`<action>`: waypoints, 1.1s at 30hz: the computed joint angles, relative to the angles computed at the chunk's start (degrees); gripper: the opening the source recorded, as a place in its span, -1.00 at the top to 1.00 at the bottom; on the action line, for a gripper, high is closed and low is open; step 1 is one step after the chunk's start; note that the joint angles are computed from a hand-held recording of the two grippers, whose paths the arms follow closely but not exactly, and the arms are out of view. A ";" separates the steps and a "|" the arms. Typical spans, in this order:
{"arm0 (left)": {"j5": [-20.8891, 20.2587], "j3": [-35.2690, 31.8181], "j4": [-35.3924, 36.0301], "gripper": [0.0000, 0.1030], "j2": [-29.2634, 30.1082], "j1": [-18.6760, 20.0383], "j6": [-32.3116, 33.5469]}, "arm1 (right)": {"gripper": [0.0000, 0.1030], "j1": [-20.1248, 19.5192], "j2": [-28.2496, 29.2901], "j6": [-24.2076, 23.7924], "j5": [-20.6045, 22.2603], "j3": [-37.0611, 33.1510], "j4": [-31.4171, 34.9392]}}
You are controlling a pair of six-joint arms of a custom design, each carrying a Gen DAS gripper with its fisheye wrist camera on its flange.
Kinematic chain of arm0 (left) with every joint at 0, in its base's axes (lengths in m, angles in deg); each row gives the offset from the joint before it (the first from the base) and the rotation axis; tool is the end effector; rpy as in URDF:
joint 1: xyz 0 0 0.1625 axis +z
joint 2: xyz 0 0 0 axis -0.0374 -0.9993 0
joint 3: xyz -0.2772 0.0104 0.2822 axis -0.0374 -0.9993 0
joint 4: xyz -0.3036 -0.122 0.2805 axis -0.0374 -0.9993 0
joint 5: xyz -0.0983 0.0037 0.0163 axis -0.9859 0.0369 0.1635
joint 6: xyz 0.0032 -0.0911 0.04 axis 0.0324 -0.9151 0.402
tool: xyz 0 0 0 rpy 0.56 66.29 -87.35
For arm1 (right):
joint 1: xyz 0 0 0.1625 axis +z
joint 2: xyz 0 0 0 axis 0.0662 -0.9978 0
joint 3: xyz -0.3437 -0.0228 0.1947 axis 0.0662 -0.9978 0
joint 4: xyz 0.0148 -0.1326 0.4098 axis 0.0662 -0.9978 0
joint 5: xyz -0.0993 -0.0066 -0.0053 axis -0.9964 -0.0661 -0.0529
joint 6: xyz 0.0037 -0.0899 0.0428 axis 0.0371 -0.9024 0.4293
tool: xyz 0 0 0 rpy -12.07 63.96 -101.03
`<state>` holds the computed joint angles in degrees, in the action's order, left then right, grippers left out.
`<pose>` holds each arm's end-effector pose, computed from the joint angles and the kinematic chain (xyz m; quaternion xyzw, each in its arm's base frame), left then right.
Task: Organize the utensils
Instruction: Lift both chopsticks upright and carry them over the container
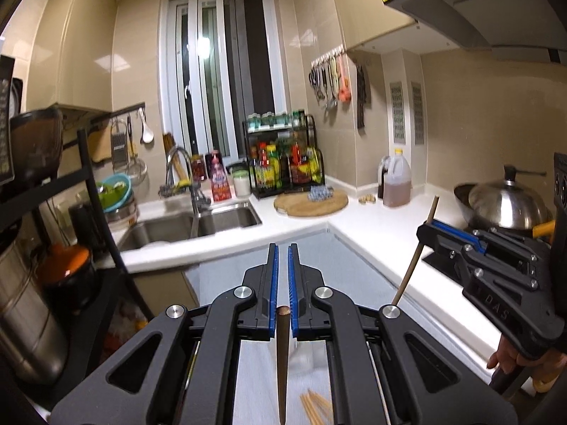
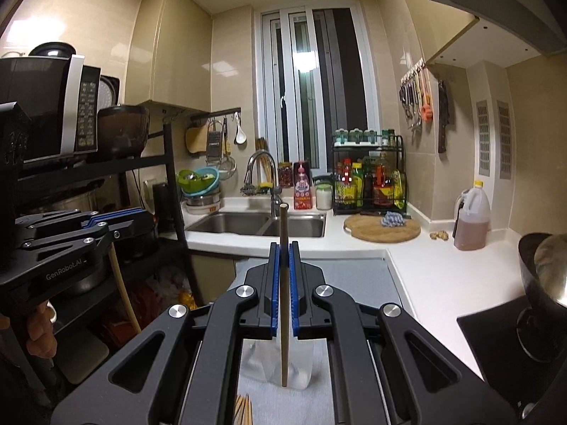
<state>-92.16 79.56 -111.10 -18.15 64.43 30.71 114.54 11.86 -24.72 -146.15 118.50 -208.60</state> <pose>-0.1727 -0.6949 0.4270 0.4063 0.7571 -0.4613 0.2211 0.4531 -0.6664 0.0959 0.2567 -0.7375 0.5775 0.2380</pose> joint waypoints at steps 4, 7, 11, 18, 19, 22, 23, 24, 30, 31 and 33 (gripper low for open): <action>-1.25 -5.88 -0.18 0.89 4.15 -0.22 0.68 | 0.89 -0.23 2.62 -1.42 1.15 -7.07 3.29; -1.71 -9.77 0.09 0.89 7.12 -0.34 1.13 | 0.90 -0.52 4.94 -2.58 1.79 -12.25 5.85; -2.66 -15.23 0.19 0.90 11.50 -0.19 1.42 | 0.90 -1.31 8.12 -3.16 3.01 -19.43 9.44; -3.69 -21.43 -0.26 0.90 17.02 1.59 -0.53 | 0.90 -3.14 12.17 -2.73 4.76 -26.80 13.44; -3.45 -22.34 -0.01 0.89 17.92 2.13 -1.01 | 0.89 -3.50 12.59 -2.46 4.85 -27.16 13.61; -2.91 -23.62 1.19 0.89 19.35 3.30 -2.15 | 0.89 -4.47 12.75 -0.68 4.48 -26.39 14.84; -2.37 -23.77 1.62 0.89 19.75 3.75 -2.32 | 0.89 -4.77 12.64 -0.38 4.27 -25.77 14.86; -2.11 -23.81 2.08 0.89 19.98 4.14 -2.51 | 0.89 -5.05 12.41 0.06 4.14 -24.92 14.77; -0.83 -22.41 2.71 0.89 19.79 5.55 -2.63 | 0.89 -6.02 11.32 1.40 3.64 -20.57 13.68; -0.75 -22.24 2.97 0.89 19.65 5.68 -2.76 | 0.89 -6.10 11.24 1.57 3.49 -20.05 13.48; 0.07 -21.90 4.13 0.71 19.29 5.87 -3.79 | 0.81 -6.18 10.96 1.74 2.79 -18.91 13.20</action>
